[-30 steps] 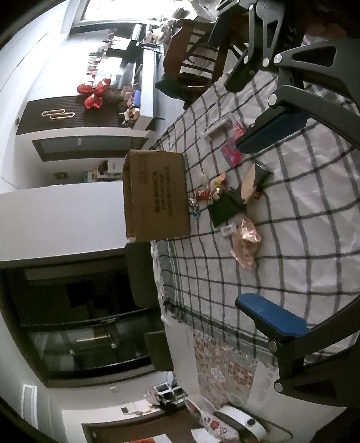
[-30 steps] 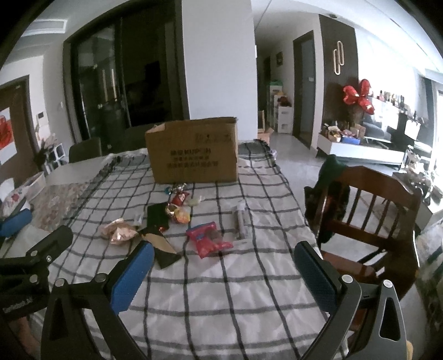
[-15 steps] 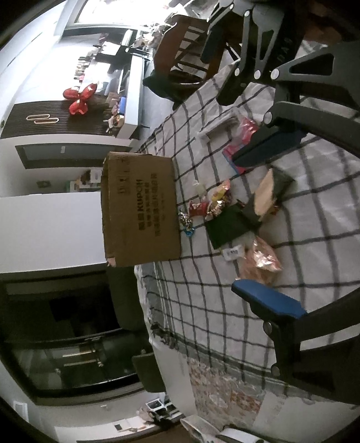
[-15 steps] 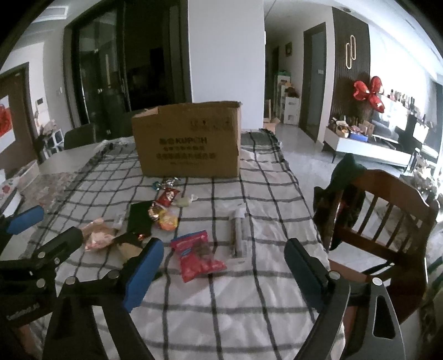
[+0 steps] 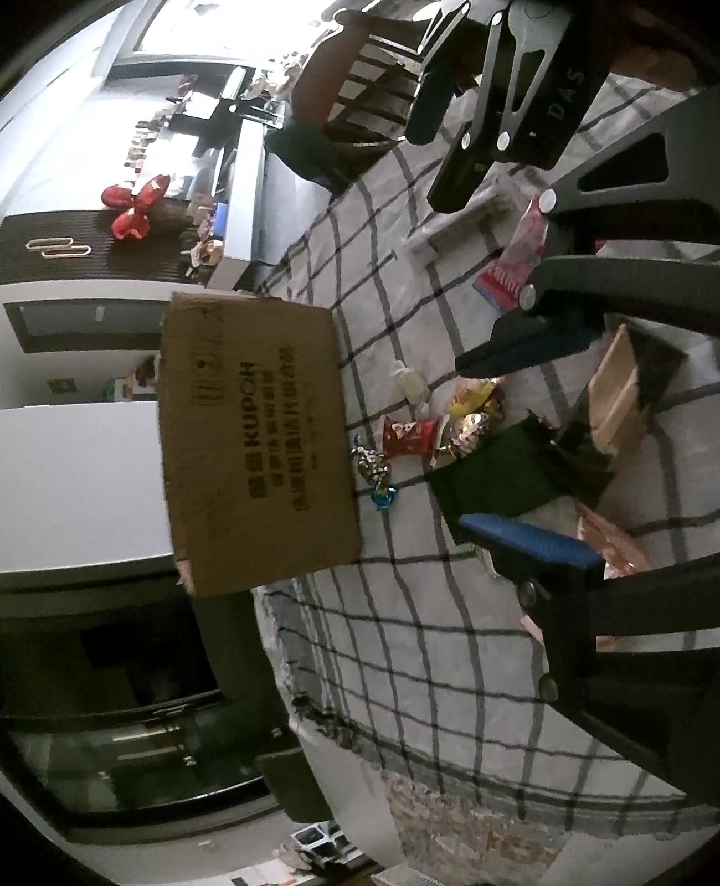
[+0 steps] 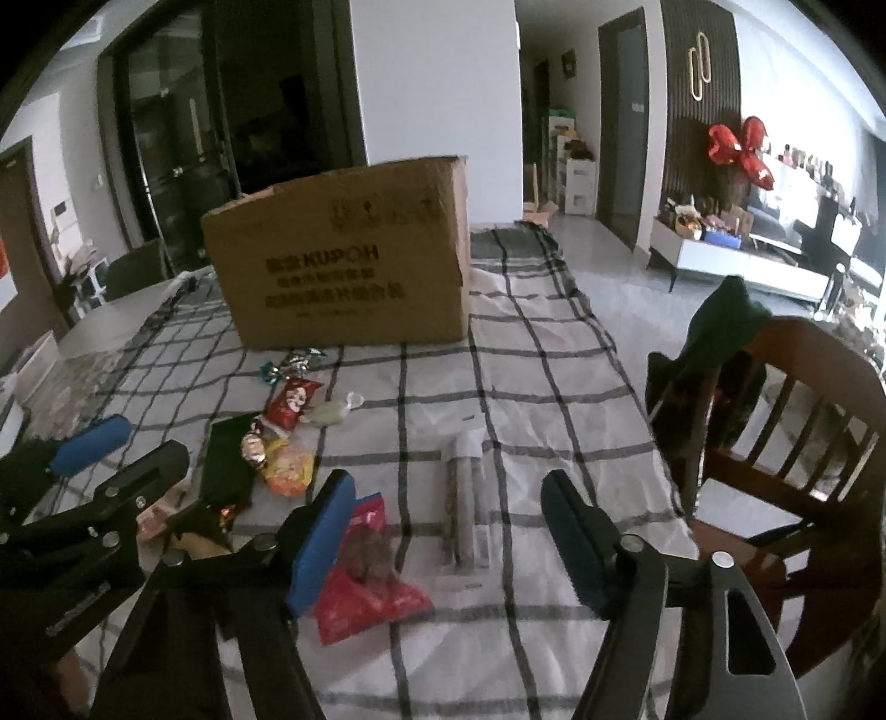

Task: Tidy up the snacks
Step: 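Grasp the wrapped candy with the left tool while the right tool grasps the clear-wrapped bar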

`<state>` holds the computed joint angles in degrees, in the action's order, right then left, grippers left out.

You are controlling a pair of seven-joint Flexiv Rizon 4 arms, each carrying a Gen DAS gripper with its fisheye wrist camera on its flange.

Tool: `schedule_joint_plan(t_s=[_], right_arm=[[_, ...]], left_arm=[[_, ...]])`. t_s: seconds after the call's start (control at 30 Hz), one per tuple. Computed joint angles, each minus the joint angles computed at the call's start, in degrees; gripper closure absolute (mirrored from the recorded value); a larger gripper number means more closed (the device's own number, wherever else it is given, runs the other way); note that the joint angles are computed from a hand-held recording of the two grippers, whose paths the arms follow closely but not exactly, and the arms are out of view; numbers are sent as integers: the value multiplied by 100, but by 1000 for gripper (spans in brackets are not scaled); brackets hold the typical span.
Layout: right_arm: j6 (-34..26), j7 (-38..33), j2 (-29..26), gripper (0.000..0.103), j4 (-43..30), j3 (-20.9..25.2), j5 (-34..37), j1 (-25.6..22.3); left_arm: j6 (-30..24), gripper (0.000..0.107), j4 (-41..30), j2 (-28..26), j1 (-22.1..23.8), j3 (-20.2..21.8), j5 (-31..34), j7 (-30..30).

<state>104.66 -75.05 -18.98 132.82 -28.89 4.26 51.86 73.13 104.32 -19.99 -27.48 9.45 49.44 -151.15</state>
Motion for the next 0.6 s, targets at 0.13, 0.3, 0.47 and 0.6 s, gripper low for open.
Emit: schedule_joint_plan(t_s=[0.13,0.3,0.47,0.6], right_arm=[[-149,181,-174,44,-257,585,-190,-617],[-301,439,-418,49,-519,927,-461,-1068],[-479,753,-551,55,-649,1097,-743,-1326],[-535,905,-620,58,-697,1210,-966,-1464]], left_arm=[[76,64,-91,-270,233,-108,-446,363],[183,70,-80,-537,409,-165,-1288,974],[358,75,58,-723,590,-279,-2166,1615],[470,77,68,-836,482,-152,-2545,1914]])
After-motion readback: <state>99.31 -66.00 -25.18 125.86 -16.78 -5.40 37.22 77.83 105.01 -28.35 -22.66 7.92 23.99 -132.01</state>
